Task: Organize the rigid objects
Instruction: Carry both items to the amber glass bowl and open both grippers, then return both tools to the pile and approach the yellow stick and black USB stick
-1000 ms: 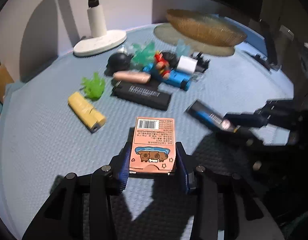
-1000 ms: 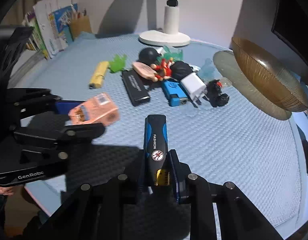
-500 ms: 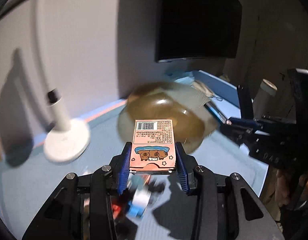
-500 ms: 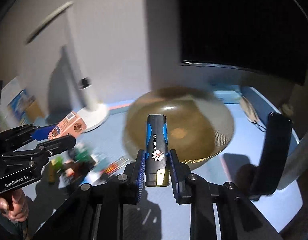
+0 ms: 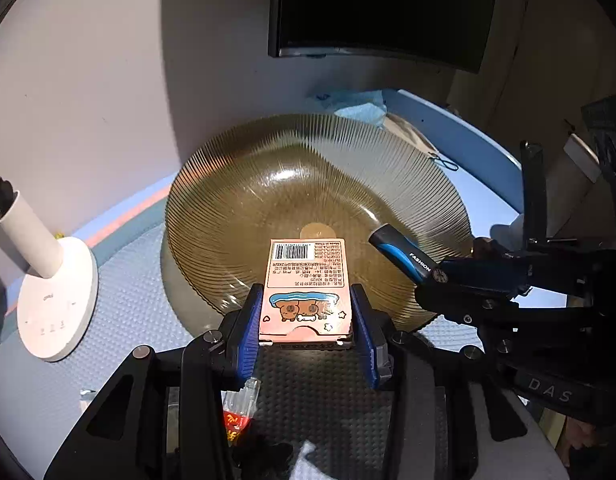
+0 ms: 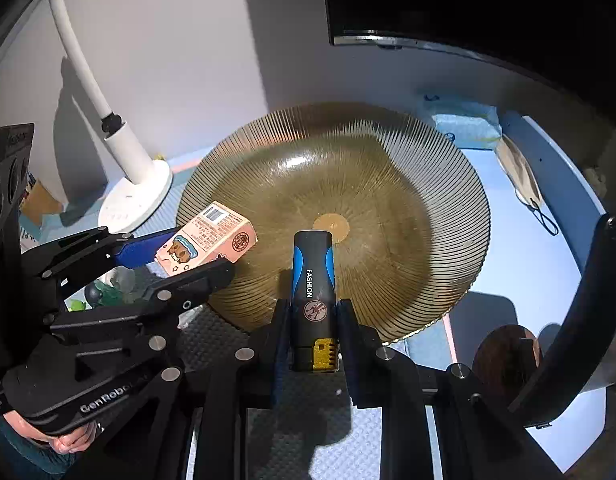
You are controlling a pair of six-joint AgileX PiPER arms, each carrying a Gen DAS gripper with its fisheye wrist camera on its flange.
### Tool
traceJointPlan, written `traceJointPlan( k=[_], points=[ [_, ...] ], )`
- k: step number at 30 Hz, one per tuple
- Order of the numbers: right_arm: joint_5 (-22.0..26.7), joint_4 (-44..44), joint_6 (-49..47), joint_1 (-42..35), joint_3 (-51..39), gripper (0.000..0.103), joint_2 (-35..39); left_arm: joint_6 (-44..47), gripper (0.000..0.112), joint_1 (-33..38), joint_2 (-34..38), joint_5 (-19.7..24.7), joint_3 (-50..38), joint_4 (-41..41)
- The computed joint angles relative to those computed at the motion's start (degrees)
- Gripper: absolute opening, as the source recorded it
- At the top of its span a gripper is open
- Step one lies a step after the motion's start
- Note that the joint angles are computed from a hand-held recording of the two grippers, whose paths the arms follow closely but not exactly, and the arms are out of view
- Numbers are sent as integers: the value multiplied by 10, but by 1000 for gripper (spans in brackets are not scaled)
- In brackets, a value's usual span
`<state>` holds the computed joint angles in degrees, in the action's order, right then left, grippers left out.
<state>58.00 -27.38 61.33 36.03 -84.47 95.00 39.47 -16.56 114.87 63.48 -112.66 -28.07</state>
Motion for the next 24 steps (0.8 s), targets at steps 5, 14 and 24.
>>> traceJointPlan(
  k=[5, 14, 24],
  points=[
    [0, 16, -12, -10, -4, 23, 6, -17, 46, 4, 16, 15, -21, -5],
    [-1, -105, 160, 61, 80, 34, -88, 71, 79, 126, -109, -44, 103, -127],
    [-15, -193, 209, 193, 1, 48, -30, 296, 103, 403, -292, -101, 347, -311]
  ],
)
